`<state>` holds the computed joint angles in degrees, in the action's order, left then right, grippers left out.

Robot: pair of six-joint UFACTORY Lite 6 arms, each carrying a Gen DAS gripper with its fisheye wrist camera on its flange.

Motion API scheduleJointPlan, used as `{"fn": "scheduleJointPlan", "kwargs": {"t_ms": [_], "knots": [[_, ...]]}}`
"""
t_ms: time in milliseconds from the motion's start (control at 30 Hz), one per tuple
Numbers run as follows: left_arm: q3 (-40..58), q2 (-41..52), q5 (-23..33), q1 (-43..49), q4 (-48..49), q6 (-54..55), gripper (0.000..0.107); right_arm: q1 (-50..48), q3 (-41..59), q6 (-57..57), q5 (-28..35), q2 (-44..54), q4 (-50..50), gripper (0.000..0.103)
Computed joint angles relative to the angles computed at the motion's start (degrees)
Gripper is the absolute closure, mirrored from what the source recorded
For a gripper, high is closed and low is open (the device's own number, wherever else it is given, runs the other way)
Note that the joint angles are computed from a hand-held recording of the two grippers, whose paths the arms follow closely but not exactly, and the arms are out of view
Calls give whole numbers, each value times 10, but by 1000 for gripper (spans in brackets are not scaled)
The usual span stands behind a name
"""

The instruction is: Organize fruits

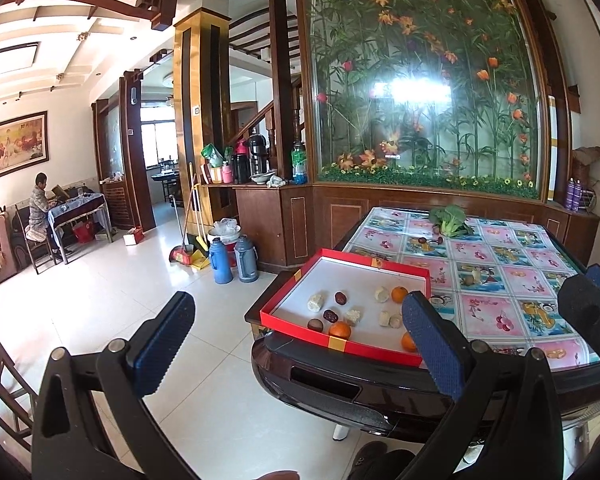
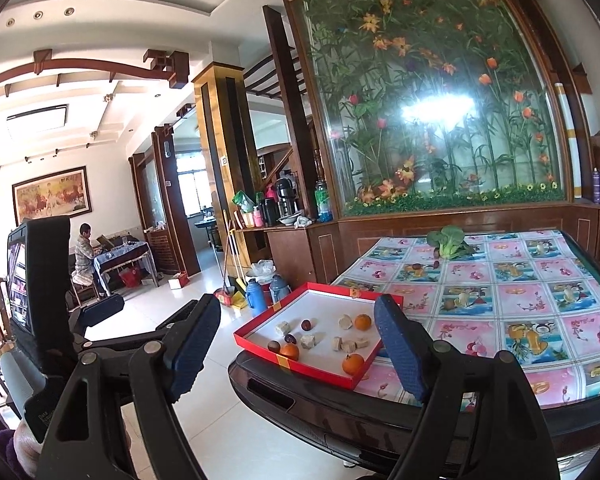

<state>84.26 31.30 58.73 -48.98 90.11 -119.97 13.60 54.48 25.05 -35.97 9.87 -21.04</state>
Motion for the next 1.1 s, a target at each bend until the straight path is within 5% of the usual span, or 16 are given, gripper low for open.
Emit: {"fn": "scheduleJointPlan", "kwargs": {"t_ms": [900,1100], "knots": [[-93,-65,5,14,53,-57,4,28,15,-67,30,13,41,23],[-119,-86,-30,30,70,-85,4,32,28,-73,34,27,44,23]]}}
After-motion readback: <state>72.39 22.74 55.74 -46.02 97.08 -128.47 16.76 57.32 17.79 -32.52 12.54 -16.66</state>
